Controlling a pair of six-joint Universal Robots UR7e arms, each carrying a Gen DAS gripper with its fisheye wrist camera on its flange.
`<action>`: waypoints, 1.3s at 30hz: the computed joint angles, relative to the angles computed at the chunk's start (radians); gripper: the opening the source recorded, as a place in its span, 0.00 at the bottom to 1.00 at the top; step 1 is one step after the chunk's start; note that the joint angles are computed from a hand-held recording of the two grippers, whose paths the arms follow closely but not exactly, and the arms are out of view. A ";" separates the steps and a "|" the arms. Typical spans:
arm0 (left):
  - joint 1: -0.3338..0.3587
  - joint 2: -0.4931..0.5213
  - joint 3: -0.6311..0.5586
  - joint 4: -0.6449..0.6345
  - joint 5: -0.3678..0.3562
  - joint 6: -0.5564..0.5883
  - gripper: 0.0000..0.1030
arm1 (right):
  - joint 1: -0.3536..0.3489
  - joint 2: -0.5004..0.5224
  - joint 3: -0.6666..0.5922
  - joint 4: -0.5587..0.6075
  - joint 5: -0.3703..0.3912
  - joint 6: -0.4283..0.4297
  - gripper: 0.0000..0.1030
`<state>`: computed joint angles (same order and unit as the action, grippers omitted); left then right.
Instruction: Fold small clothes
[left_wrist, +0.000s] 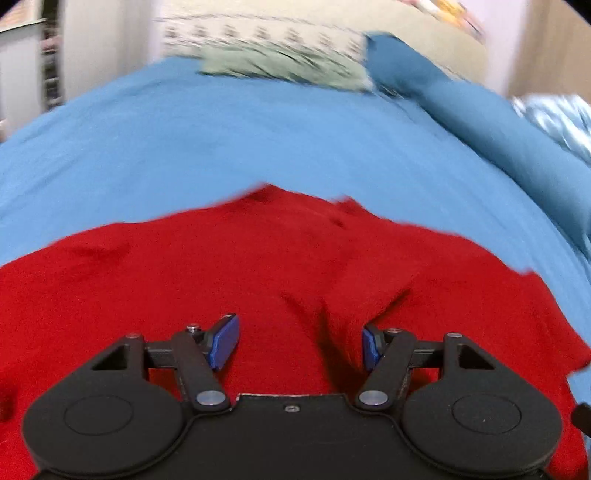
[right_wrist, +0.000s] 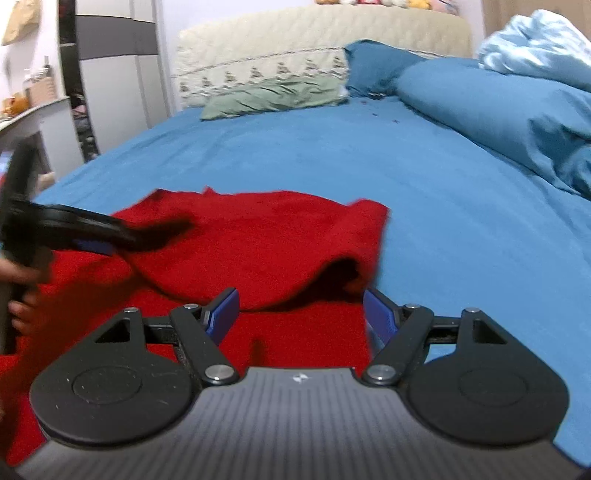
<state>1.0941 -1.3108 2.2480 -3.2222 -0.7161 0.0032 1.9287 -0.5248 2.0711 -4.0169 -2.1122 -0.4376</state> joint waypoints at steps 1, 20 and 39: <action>0.012 -0.017 0.012 -0.015 -0.015 -0.012 0.69 | -0.003 0.004 -0.004 0.000 -0.025 0.013 0.87; 0.021 -0.055 0.057 -0.401 -0.079 0.194 0.08 | -0.015 0.113 -0.231 0.094 -0.157 -0.131 0.85; 0.061 -0.231 0.140 -0.167 0.093 0.106 0.50 | -0.047 0.071 -0.186 0.093 -0.160 -0.021 0.84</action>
